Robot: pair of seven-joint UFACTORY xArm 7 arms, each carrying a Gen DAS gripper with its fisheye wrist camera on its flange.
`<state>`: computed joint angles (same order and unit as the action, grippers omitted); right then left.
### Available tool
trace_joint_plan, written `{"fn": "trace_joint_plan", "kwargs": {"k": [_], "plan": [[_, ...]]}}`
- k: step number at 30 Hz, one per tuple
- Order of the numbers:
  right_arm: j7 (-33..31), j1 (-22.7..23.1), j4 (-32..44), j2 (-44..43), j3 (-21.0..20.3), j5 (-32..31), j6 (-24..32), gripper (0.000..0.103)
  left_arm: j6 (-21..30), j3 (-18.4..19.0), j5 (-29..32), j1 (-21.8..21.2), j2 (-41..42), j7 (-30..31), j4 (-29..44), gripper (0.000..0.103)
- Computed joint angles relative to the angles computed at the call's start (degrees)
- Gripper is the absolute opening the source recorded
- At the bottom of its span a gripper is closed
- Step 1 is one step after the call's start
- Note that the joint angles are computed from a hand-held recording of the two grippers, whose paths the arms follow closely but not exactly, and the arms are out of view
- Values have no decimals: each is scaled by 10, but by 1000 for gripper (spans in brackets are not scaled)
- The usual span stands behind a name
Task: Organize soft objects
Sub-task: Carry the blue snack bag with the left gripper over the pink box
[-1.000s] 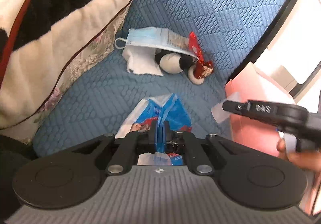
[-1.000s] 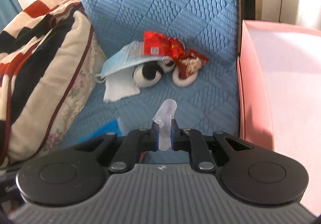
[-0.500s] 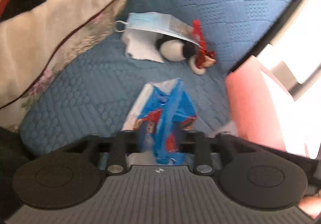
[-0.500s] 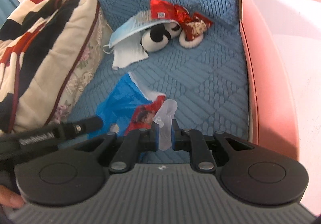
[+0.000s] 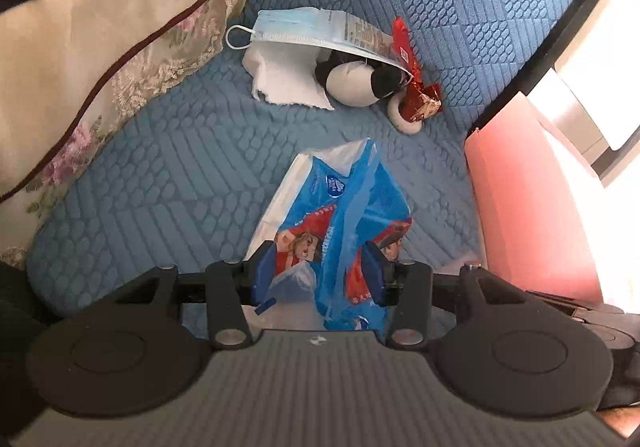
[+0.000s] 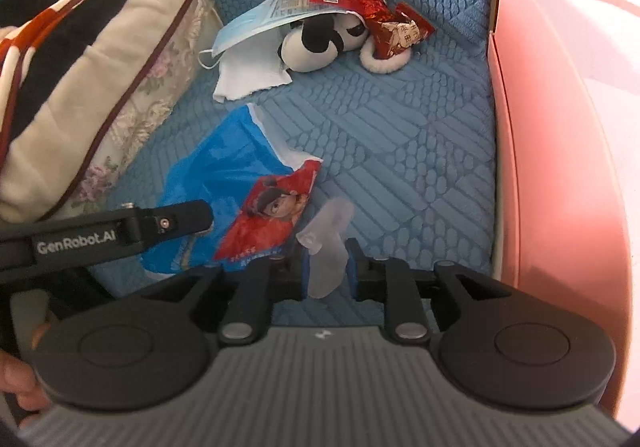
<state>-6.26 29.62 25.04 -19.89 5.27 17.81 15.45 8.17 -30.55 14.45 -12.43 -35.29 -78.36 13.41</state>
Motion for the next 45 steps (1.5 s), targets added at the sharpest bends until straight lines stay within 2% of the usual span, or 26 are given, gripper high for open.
{"fn": "trace_joint_plan", "kwargs": {"k": [3,10,14,16,18,19,26,30,37,45], "plan": [[16,-9,-4,3,12,-10,-12,24,-3,-2,5,5,12,4,3,51],[108,-60,-10,-3,63,-108,-19,23,12,-28,33,30,32,-1,19,39],[144,-69,-10,-5,69,-139,-19,21,6,-48,50,51,34,-21,22,30],[156,-68,-8,-11,68,-150,-10,17,0,-59,56,62,35,-36,22,25],[152,-60,-2,-20,60,-154,10,15,-2,-63,58,64,34,-44,22,16],[148,-54,-5,-32,54,-151,14,15,-2,-64,59,63,32,-46,22,16],[135,-46,-19,-77,41,-151,30,14,2,-4,30,-1,10,-27,12,8],[130,-42,-31,-99,33,-143,33,14,48,9,17,-29,-32,-11,17,8],[78,-15,-23,-156,-3,-106,76,14,134,40,-11,-75,-93,10,44,8],[35,-29,13,-204,-23,-75,118,14,216,26,-12,-68,-95,38,147,8]]}}
